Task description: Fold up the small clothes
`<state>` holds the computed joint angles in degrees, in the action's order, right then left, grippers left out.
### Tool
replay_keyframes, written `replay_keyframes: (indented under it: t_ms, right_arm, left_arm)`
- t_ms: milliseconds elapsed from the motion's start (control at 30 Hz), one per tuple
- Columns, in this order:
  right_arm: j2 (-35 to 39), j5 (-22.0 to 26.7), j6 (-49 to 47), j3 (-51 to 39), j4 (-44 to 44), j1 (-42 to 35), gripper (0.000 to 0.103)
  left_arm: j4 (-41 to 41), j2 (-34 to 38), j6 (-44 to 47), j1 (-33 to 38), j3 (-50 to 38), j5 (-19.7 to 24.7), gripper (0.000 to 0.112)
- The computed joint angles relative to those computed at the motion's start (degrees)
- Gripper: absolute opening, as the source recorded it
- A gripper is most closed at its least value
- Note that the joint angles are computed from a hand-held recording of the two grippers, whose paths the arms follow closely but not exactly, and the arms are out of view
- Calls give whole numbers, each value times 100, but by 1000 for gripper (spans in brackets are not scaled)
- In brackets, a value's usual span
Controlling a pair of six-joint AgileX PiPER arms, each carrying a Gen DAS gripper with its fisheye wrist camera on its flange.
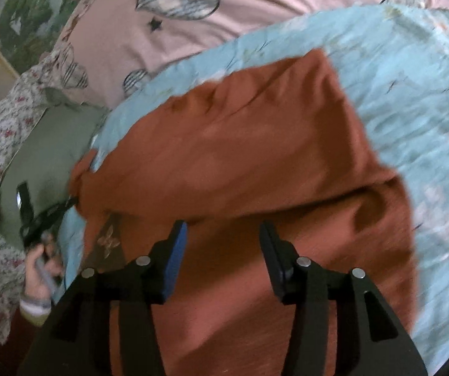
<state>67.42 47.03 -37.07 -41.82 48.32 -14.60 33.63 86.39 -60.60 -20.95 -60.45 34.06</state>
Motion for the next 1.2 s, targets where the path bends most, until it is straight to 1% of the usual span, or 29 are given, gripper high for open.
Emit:
replay_keyframes:
  t_ms: [67,133,167,200,233,267,300,333,400,433,467,500,533,567,600,633,667,700,733,800,867,933,967,1033,1100,1133,1200]
  right_arm:
    - [-42,-17,109,148,24,203,54]
    - [-68,-79,185,260,14,363,57]
    - [24,-161,173,270,46,459,58]
    - [65,-169,180,274,62,509,60]
    - [120,-174,184,266,78,552,61]
    - [124,-164,225,265,70,589,61]
    - [98,-183,317,268,29,634,62]
    - [68,-152,317,287,28,597,62]
    - [61,-147,368,283,42,596,62]
    - [75,-157,419,255,11,617,62]
    - [104,-169,451,222,-10,639,62]
    - [111,-168,466,211,-13,651,62]
    - [114,-167,462,208,-5,656,62]
    - [138,-181,475,187,-7,687,62]
    - [154,-189,468,174,-3,704,62]
    - [160,-225,470,176,11,750,62]
    - [180,-246,446,179,42,773,62]
    - [195,-269,424,187,81,805,62]
    - [203,-296,418,199,115,845,62]
    - [213,-361,391,236,221,948,62]
    - [213,-412,319,283,335,1038,62]
    - [195,-414,231,327,446,1067,62]
    - [167,-405,183,354,505,1062,62]
    - [93,-379,124,401,570,1016,62]
    - [-3,-335,79,454,596,918,62]
    - [-82,-288,63,484,592,818,62]
    - [-210,-189,34,527,572,625,62]
  left_arm:
    - [-156,137,245,239,-196,43,18]
    - [-220,371,460,472,-519,105,35]
    - [-159,489,494,555,-675,109,38]
    - [-35,618,455,598,-833,155,44]
    - [90,788,442,644,-1049,254,52]
    - [172,990,501,740,-1313,359,57]
    - [231,1249,589,862,-1647,482,66]
    - [210,1450,712,961,-1917,585,72]
    - [155,1919,1007,1122,-2555,869,76]
    - [79,2142,1240,1203,-2845,966,81]
    - [28,2368,1476,1246,-3125,1078,84]
    - [84,2621,1651,1256,-3433,1257,85]
    - [366,2997,1692,1225,-3860,1586,83]
    - [448,3171,1754,1239,-4060,1702,79]
    - [344,3359,1931,1322,-4291,1756,60]
    - [99,3431,2130,1440,-4382,1710,33]
    - [-131,3455,2266,1540,-4436,1652,25]
    - [-296,3421,2305,1627,-4408,1554,19]
    - [-421,3283,2232,1723,-4241,1341,15]
    - [-598,2977,2151,1821,-3877,980,13]
    - [-1013,2509,2244,1918,-3377,537,13]
    - [-1143,1995,2178,1821,-2832,162,13]
    - [-1111,1784,2094,1719,-2624,65,13]
    - [-1117,1297,1912,1410,-2151,-226,13]
    - [-826,981,1429,882,-1897,-298,13]
    - [-777,910,1322,726,-1833,-357,13]
    - [-332,709,711,93,-1652,-428,13]
